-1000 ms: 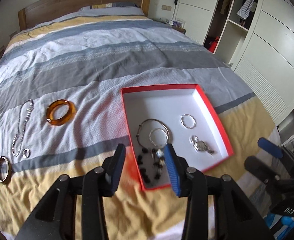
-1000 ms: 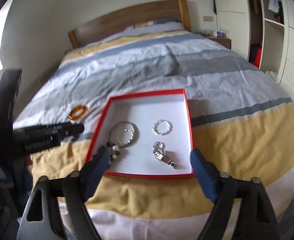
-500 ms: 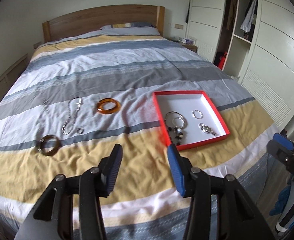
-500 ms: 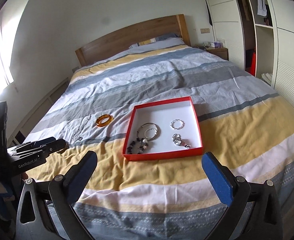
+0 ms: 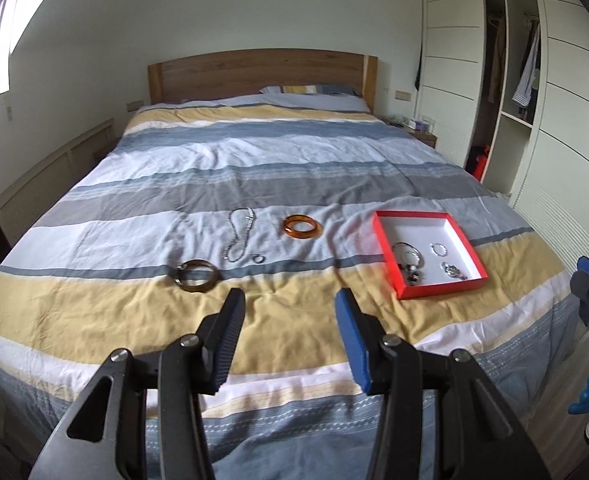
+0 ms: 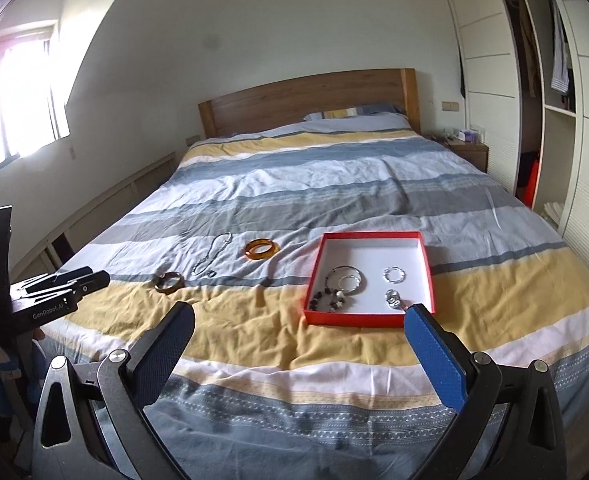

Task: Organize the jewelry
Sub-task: 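Lift both open grippers out of the red box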

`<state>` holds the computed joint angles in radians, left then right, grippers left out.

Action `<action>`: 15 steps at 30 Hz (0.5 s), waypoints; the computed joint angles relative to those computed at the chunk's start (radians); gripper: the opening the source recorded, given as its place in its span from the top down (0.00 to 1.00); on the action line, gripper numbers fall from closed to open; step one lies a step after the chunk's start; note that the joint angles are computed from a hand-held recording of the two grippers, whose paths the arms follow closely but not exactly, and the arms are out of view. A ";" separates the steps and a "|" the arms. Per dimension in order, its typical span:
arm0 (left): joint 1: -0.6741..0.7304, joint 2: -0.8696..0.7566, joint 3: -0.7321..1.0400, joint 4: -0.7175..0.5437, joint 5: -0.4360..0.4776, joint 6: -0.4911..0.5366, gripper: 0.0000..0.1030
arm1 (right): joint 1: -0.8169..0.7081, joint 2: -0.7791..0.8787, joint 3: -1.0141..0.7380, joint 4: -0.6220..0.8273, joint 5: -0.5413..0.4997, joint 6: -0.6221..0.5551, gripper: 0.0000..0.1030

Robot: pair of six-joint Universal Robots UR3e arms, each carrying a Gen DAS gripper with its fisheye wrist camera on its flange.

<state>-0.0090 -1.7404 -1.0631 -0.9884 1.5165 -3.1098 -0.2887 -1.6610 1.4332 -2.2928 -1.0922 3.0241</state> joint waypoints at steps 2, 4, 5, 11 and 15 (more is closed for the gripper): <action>0.021 0.039 -0.041 0.011 0.002 -0.002 0.57 | 0.015 -0.007 -0.010 0.022 -0.003 -0.004 0.01; 0.039 0.064 -0.057 0.003 0.010 -0.009 0.56 | 0.033 0.002 -0.052 0.090 -0.005 -0.017 0.00; 0.051 0.074 -0.061 -0.003 0.012 -0.014 0.56 | 0.044 0.004 -0.062 0.099 -0.009 -0.019 0.00; 0.160 0.120 -0.088 -0.027 -0.026 -0.040 0.56 | 0.088 0.029 -0.112 0.120 -0.014 -0.030 0.00; 0.219 0.130 -0.128 -0.017 -0.044 -0.049 0.56 | 0.123 0.069 -0.144 0.125 -0.018 -0.015 0.00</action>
<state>0.2098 -1.6105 -1.1909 -1.0055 1.4725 -3.1588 -0.1659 -1.5924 1.2892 -2.1681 -1.1100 3.0090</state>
